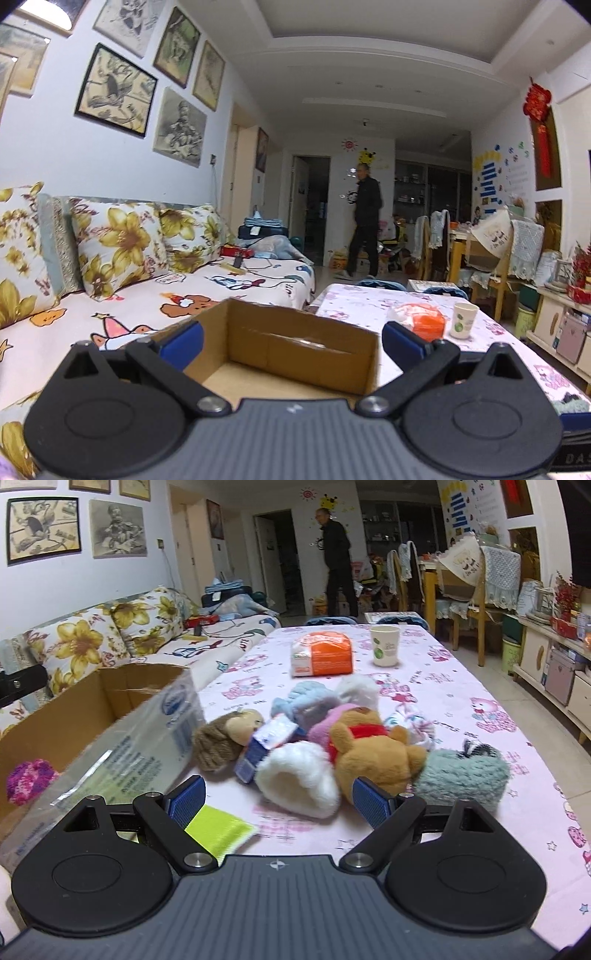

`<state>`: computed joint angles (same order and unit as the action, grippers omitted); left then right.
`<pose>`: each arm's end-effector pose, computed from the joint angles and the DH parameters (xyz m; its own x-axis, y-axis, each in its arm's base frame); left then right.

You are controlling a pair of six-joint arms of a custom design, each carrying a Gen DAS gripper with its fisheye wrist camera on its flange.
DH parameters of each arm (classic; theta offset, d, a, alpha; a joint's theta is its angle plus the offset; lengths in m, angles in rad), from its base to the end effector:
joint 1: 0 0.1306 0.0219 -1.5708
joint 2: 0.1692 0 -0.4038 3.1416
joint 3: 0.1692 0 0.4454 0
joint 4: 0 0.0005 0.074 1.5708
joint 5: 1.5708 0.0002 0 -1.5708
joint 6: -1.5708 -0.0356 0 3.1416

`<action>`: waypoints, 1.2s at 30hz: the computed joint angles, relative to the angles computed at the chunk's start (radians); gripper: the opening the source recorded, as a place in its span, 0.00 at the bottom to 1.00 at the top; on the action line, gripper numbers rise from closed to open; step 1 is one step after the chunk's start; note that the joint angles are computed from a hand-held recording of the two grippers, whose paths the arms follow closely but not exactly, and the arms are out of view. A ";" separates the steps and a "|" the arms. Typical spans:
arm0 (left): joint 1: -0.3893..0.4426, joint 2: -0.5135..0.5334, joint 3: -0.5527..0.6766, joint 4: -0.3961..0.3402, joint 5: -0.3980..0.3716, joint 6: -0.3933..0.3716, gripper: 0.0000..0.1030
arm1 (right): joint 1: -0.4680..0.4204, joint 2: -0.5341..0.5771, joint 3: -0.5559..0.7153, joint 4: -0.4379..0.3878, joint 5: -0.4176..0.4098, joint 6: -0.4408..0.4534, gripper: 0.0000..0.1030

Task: Organize soft objects
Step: 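Move both tools back from the box to the soft items on the table, then grasp yellow-green cloth with left tool while right tool grasps green fuzzy knit hat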

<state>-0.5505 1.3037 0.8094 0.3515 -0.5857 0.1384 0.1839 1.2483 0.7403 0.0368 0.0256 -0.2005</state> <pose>0.4166 -0.2332 0.3062 -0.1159 -0.0637 -0.9912 -0.0468 0.9972 -0.0586 0.4397 0.0803 0.2631 -0.4693 0.1152 -0.8755 -0.0683 0.9837 0.1661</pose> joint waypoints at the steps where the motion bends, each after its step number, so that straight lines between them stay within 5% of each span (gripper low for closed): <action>1: -0.005 0.001 0.000 0.001 0.004 -0.006 0.99 | -0.005 0.000 0.000 -0.003 0.001 -0.002 1.00; 11: -0.088 0.021 0.011 0.014 0.011 -0.143 0.99 | -0.097 -0.007 -0.015 0.004 -0.029 -0.060 1.00; 18: -0.160 0.055 0.035 -0.055 0.011 -0.210 0.99 | -0.179 0.001 -0.014 0.007 -0.060 -0.062 1.00; 26: -0.217 0.126 0.086 -0.224 -0.013 -0.154 0.99 | -0.249 0.042 0.007 -0.017 -0.106 -0.044 1.00; 36: -0.196 0.213 0.187 -0.481 -0.081 0.007 0.99 | -0.298 0.089 0.042 -0.051 -0.163 -0.028 1.00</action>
